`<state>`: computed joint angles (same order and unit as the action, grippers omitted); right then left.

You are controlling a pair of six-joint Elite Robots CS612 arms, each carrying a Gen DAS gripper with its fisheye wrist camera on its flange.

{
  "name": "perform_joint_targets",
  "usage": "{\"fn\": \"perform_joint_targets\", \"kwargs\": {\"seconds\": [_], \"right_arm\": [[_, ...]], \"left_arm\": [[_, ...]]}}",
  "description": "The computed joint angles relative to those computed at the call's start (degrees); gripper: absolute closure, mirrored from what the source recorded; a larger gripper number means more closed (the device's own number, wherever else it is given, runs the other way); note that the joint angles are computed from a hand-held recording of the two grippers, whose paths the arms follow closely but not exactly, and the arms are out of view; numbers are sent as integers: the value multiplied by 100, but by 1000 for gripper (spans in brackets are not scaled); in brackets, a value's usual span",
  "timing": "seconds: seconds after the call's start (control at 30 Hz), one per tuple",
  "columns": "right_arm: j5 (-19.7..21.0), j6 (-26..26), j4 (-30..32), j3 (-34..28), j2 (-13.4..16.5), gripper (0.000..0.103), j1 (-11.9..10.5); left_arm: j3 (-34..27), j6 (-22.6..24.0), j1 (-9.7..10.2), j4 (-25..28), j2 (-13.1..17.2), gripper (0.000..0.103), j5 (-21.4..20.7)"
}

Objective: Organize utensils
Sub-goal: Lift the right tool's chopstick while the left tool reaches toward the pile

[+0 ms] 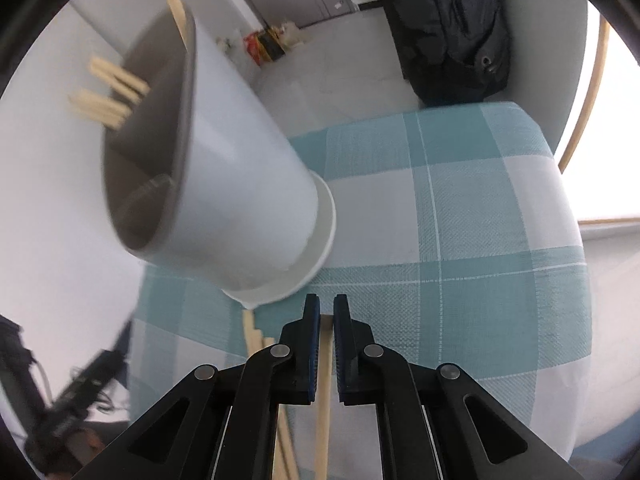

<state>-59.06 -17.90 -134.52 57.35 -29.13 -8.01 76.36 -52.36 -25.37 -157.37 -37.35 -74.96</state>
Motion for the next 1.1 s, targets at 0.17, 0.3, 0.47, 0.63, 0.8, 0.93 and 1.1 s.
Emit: {"fn": "perform_joint_targets", "kwargs": {"seconds": [0.17, 0.3, 0.47, 0.63, 0.8, 0.93, 1.1], "right_arm": [[684, 206, -190, 46, -37, 97, -179], [1057, 409, -279, 151, -86, 97, -303], [1539, 826, -420, 138, -77, 97, -480], [1826, 1121, -643, 169, -68, 97, -593], [1959, 1093, -680, 174, -78, 97, -641], [2049, 963, -724, 228, -101, 97, -683], [2077, 894, -788, 299, -141, 97, -722]], "left_arm": [[-206, 232, 5, 120, 100, 18, -537], [-457, 505, -13, 407, 222, 18, -882], [-732, 726, -63, 761, 347, 18, -1024], [-924, 798, -113, 1011, 442, 18, -975], [-1125, 869, -168, 1456, 533, 18, -769], [-1176, 970, -222, 1732, 541, 18, -444], [-1161, 903, -208, 1901, 519, 18, -449]]}}
